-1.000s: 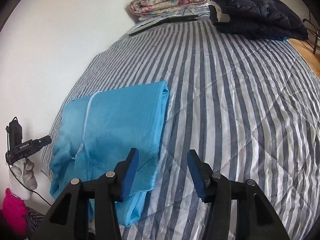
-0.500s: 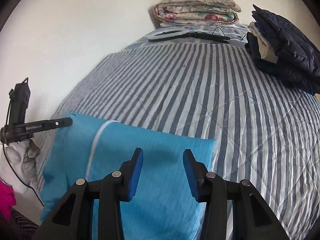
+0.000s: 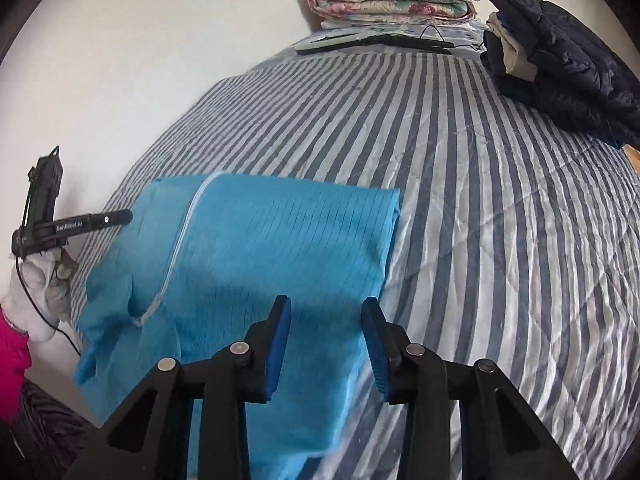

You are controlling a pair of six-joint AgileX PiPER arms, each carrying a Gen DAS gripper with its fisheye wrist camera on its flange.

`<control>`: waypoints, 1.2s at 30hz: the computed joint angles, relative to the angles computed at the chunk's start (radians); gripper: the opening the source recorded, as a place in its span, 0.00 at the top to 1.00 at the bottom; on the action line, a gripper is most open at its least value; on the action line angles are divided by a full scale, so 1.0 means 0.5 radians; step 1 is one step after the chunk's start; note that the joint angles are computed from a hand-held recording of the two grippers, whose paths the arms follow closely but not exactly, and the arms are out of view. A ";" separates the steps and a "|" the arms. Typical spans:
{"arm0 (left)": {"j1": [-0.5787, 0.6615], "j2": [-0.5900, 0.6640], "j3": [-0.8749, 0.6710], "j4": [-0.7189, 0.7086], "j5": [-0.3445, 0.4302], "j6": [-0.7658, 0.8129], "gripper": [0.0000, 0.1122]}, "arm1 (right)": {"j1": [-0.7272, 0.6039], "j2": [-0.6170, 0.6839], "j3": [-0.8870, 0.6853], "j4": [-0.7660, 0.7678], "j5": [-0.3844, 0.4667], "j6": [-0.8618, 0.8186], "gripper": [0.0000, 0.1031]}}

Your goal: Fold large clothes

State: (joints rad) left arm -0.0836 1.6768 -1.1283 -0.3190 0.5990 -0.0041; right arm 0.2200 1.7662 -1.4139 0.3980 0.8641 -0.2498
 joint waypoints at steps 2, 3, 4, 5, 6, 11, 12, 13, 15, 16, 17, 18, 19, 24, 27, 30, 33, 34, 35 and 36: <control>0.010 -0.064 0.114 -0.063 -0.003 0.065 0.72 | 0.052 -0.133 0.192 -0.060 -0.023 -0.012 0.62; 0.006 -0.090 0.169 -0.068 -0.019 0.068 0.72 | 0.092 -0.194 0.278 -0.111 -0.028 -0.015 0.62; 0.017 -0.142 0.244 -0.080 -0.025 0.088 0.72 | 0.134 -0.248 0.361 -0.171 -0.031 -0.008 0.62; 0.017 -0.170 0.295 -0.070 -0.027 0.085 0.72 | 0.189 -0.298 0.440 -0.264 -0.035 0.042 0.63; 0.014 -0.198 0.344 -0.045 -0.028 0.078 0.72 | 0.235 -0.341 0.508 -0.350 -0.032 0.099 0.63; 0.145 -0.383 0.453 -0.093 0.091 0.139 0.72 | 0.161 -0.641 0.565 -0.335 0.156 0.152 0.64; 0.234 -0.434 0.471 -0.204 0.130 0.221 0.72 | 0.165 -0.681 0.525 -0.351 0.183 0.180 0.62; 0.310 -0.457 0.470 -0.304 0.169 0.289 0.71 | 0.155 -0.724 0.482 -0.329 0.190 0.152 0.53; 0.517 -0.485 0.471 -0.586 0.283 0.484 0.61 | 0.130 -0.817 0.468 -0.277 0.125 0.056 0.30; 0.634 -0.493 0.485 -0.757 0.343 0.595 0.51 | 0.089 -0.847 0.477 -0.216 0.087 -0.020 0.19; 0.747 -0.493 0.512 -0.936 0.406 0.711 0.47 | 0.030 -0.861 0.485 -0.118 0.067 -0.102 0.15; 0.820 -0.463 0.518 -1.064 0.467 0.792 0.44 | -0.043 -0.853 0.483 0.003 0.073 -0.180 0.06; 0.896 -0.415 0.523 -1.190 0.552 0.874 0.44 | -0.113 -0.820 0.468 0.109 0.083 -0.223 0.02; 0.912 -0.161 0.506 -1.308 0.679 0.950 0.44 | -0.351 -0.546 0.411 0.473 0.056 -0.385 0.09; 0.922 -0.045 0.486 -1.335 0.707 1.020 0.44 | -0.480 -0.310 0.340 0.622 0.183 -0.400 0.22; 0.947 -0.023 0.522 -1.427 0.731 1.141 0.44 | -0.568 -0.119 0.260 0.781 0.303 -0.456 0.27; 0.951 0.040 0.491 -1.478 0.778 1.181 0.44 | -0.589 0.018 0.230 0.930 0.379 -0.542 0.32; 0.964 0.063 0.471 -1.479 0.798 1.195 0.44 | -0.587 0.044 0.240 0.974 0.399 -0.555 0.33; 0.963 0.075 0.458 -1.481 0.813 1.200 0.44 | -0.577 0.094 0.221 1.007 0.415 -0.563 0.35; 0.961 0.085 0.446 -1.480 0.827 1.201 0.44 | -0.556 0.129 0.210 1.017 0.416 -0.560 0.36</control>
